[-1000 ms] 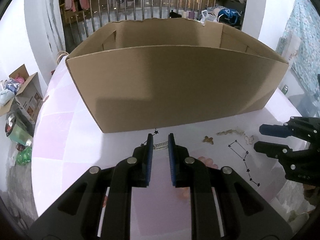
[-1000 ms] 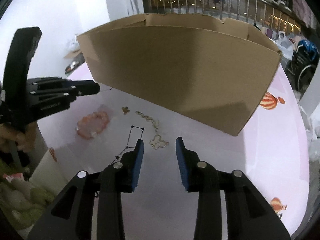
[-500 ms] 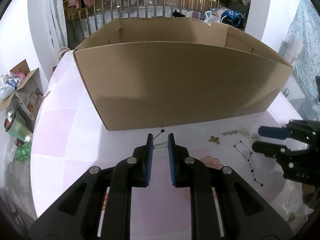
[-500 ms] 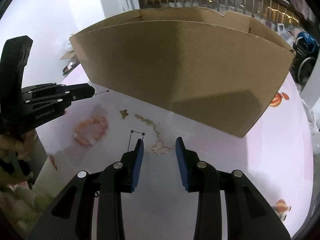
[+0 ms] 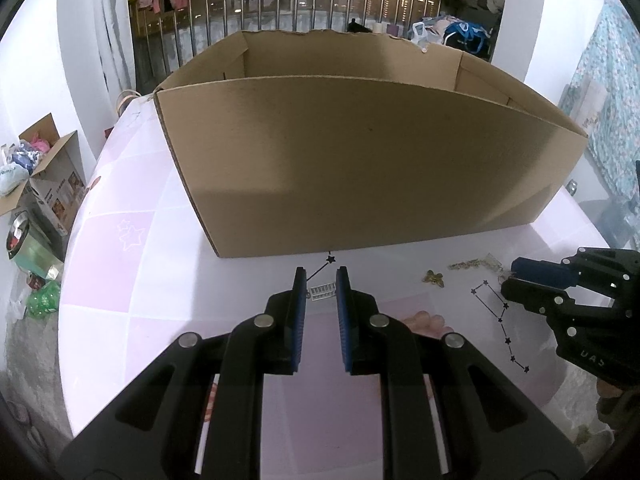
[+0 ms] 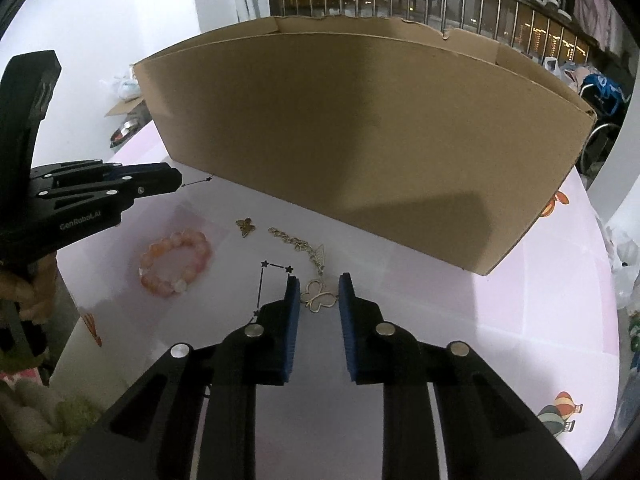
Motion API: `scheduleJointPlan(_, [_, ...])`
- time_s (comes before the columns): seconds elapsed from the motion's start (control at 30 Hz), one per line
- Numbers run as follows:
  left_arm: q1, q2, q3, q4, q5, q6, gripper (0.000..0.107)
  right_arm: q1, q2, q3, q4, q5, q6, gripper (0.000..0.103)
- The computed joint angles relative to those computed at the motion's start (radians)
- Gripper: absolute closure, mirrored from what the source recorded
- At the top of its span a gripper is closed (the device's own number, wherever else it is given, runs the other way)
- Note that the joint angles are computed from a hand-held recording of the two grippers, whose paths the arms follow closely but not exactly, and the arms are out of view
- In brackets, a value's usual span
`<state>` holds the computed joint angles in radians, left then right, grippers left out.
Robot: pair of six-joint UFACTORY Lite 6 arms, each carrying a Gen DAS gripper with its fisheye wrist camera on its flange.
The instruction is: Organize jewelry
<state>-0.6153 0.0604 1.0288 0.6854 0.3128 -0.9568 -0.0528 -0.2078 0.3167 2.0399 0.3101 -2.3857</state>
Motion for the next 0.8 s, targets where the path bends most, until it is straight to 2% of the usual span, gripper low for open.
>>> scheduleJointPlan(0.1, [0.0,-0.001,-0.001,0.003,-0.001,-0.004,0.093,-0.016,0.013,0.008,-0.03,0.013,0.021,0.083])
scheduleJointPlan(0.17, [0.0,-0.001,-0.003,0.004,-0.001,-0.004,0.093,-0.031,0.01,0.009,-0.07,0.022,0.053,0.092])
scheduleJointPlan(0.33, [-0.002,0.0,0.001,-0.001,0.003,0.001,0.093,-0.064,0.013,0.023,-0.182,0.03,0.139,0.093])
scheduleJointPlan(0.5, [-0.002,-0.01,-0.002,-0.001,0.008,0.001,0.093,-0.09,-0.014,0.06,-0.482,0.039,0.408,0.09])
scheduleJointPlan(0.53, [-0.004,-0.013,-0.003,-0.002,0.01,0.0,0.093,-0.087,-0.008,0.076,-0.541,0.035,0.461,0.085])
scheduleJointPlan(0.6, [-0.005,-0.017,-0.004,-0.005,0.011,0.001,0.093,-0.077,0.005,0.108,-0.639,0.023,0.552,0.081])
scheduleJointPlan(0.8, [0.012,-0.022,-0.018,-0.028,-0.004,0.02,0.093,-0.012,0.075,0.199,-0.99,-0.006,0.902,0.079])
